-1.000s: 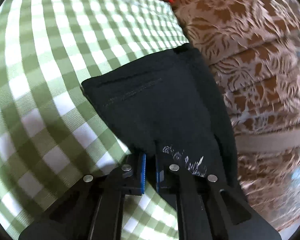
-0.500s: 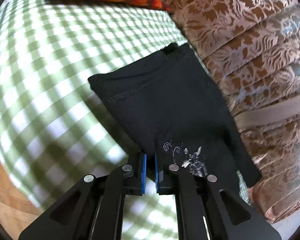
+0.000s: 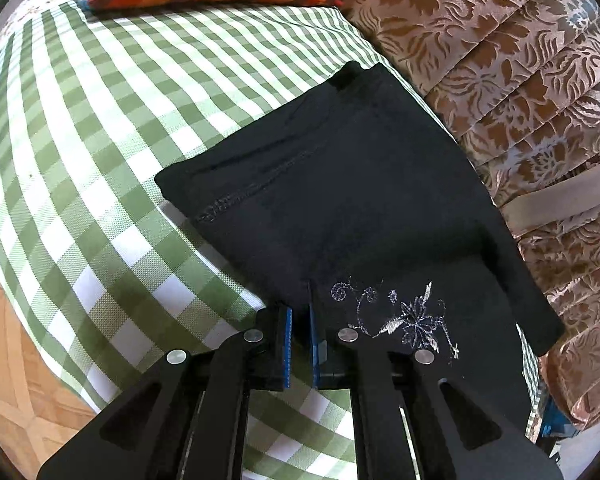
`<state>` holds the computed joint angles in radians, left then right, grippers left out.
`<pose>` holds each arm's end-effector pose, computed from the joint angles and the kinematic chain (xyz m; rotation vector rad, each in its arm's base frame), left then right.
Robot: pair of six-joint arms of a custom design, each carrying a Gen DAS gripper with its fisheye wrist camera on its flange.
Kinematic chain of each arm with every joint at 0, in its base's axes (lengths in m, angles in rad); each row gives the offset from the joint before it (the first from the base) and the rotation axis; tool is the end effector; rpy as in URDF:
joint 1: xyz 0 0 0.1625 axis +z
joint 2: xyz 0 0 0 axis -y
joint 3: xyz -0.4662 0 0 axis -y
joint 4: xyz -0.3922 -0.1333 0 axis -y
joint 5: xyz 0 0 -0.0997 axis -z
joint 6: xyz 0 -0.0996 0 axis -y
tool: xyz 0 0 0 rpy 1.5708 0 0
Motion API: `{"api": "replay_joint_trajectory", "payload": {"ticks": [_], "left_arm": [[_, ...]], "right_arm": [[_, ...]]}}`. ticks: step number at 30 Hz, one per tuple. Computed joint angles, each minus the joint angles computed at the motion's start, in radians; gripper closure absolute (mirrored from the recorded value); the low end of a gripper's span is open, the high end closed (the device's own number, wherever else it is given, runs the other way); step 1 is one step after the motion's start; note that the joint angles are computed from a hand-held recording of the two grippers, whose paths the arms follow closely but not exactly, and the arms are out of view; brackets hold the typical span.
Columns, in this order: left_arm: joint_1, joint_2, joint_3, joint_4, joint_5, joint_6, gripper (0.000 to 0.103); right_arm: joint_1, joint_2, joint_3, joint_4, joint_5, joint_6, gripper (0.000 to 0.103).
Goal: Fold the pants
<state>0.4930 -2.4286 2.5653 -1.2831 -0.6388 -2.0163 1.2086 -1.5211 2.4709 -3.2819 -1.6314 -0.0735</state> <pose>0.0108 -0.2363 0.3188 -0.8687 2.2988 -1.2160 -0.0199 -0.4118 0.3060 -0.4256 -2.6978 1.0491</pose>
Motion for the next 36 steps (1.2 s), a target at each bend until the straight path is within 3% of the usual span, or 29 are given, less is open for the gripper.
{"api": "replay_joint_trajectory", "payload": {"ticks": [4,5,9,11,14,16,17,18,24,31,36], "left_arm": [[0.004,0.036,-0.014,0.017,-0.009,0.008,0.097],[0.015,0.057,-0.017,0.004,-0.009,0.027,0.097],[0.052,0.126,-0.019,-0.014,-0.01,0.067,0.097],[0.062,0.152,-0.02,-0.017,-0.009,0.065,0.095],[0.058,0.166,-0.025,0.003,-0.013,0.054,0.093],[0.048,0.169,-0.03,0.034,-0.017,0.016,0.085],[0.037,0.17,-0.035,0.064,-0.021,-0.019,0.083],[0.023,0.169,-0.041,0.106,-0.027,-0.06,0.079],[-0.04,0.205,-0.071,0.268,-0.069,-0.222,0.073],[-0.152,0.269,-0.107,0.436,-0.099,-0.395,0.073],[-0.219,0.315,-0.121,0.449,-0.089,-0.366,0.073]], "right_arm": [[0.06,-0.042,0.02,-0.067,-0.044,-0.056,0.097],[0.076,-0.051,0.032,-0.086,-0.083,-0.084,0.097],[0.066,-0.031,0.055,-0.081,-0.197,-0.1,0.097],[0.051,-0.01,0.072,-0.112,-0.21,-0.104,0.097],[0.082,0.006,0.071,-0.136,-0.25,-0.109,0.095],[0.103,-0.003,0.071,-0.129,-0.276,-0.115,0.082],[0.118,-0.007,0.075,-0.142,-0.291,-0.111,0.062],[0.14,-0.004,0.084,-0.184,-0.318,-0.12,0.052],[0.292,0.039,0.109,-0.34,-0.487,-0.23,0.043],[0.5,0.151,0.084,-0.409,-0.574,-0.283,0.04],[0.628,0.275,0.045,-0.455,-0.601,-0.317,0.037]]}}
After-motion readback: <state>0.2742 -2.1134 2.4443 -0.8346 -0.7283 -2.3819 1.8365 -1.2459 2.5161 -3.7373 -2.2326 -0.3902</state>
